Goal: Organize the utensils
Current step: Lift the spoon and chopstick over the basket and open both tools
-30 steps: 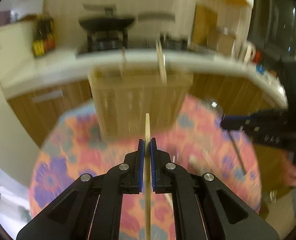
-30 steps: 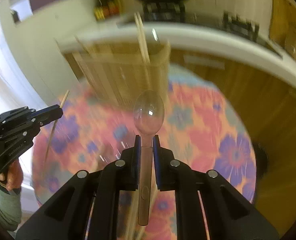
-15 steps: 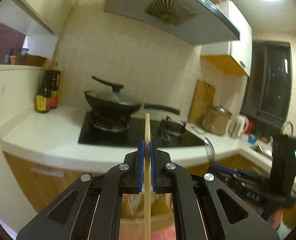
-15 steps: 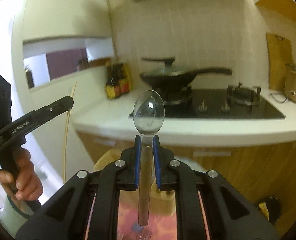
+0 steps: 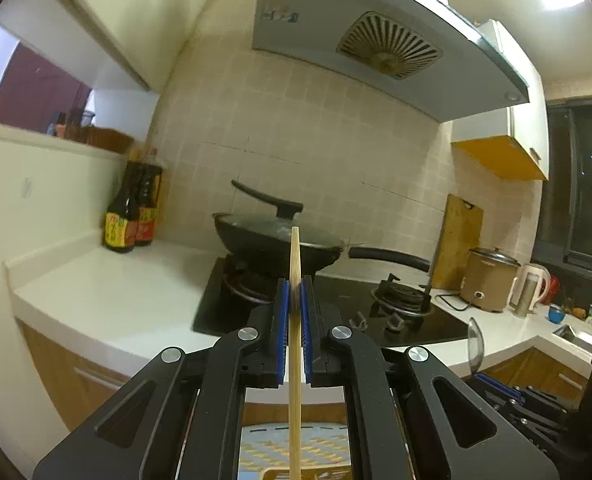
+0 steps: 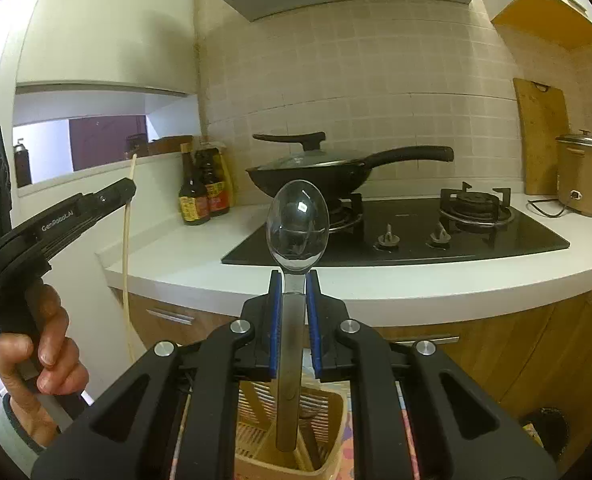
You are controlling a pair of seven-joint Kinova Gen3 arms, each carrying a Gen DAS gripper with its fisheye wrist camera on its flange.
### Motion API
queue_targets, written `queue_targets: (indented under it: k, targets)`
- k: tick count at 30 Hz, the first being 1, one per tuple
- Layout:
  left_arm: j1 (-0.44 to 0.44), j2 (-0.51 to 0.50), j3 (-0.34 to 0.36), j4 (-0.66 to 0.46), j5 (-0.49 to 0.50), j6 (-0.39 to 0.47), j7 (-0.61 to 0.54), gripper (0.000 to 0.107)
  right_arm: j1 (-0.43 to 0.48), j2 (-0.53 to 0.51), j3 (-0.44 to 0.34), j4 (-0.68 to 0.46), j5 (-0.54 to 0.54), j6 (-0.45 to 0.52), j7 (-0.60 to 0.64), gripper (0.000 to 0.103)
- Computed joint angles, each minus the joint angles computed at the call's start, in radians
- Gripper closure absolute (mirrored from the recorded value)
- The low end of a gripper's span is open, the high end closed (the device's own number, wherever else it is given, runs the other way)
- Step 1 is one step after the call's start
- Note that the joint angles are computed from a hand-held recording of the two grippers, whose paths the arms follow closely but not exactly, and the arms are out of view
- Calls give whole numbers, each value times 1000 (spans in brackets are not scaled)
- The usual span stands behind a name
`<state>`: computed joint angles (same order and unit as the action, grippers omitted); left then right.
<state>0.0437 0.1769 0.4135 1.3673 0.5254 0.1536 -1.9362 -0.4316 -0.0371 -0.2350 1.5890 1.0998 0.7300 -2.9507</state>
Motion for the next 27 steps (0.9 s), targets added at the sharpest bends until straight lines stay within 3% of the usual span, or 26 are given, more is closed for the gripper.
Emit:
queue_targets:
  k: [4, 6, 10, 14, 16, 18, 19, 23, 27]
  targets:
    - [10, 12, -9, 21, -20, -36, 23, 104, -7, 7, -6, 22, 50, 17, -53, 93]
    - [-17, 20, 23, 21, -25, -33, 24, 104, -13, 8, -6, 26, 58, 26, -62, 93]
    - [-115, 23, 136, 43, -14, -44, -11, 103, -24, 8, -20, 37, 81, 65, -84, 93]
    - [-247, 18, 265, 64, 86, 13, -140, 102, -23, -19, 11, 47, -37, 3, -14, 90]
    - [-322, 8, 329, 84, 159, 35, -221, 92, -6, -35, -7, 62, -50, -7, -15, 78]
    - [-374, -9, 353, 97, 234, 87, -294, 91, 4, -54, -24, 77, -60, -7, -16, 62]
    - [-396, -16, 362, 102, 275, 110, -330, 89, 8, -64, -34, 84, -63, -5, -24, 59]
    - [-442, -76, 320, 128, 437, 233, -454, 59, 25, -104, -74, 86, -127, 36, -11, 58]
    - [-521, -179, 282, 174, 600, 385, -575, 44, 26, -119, -110, 26, -242, 146, 87, 57]
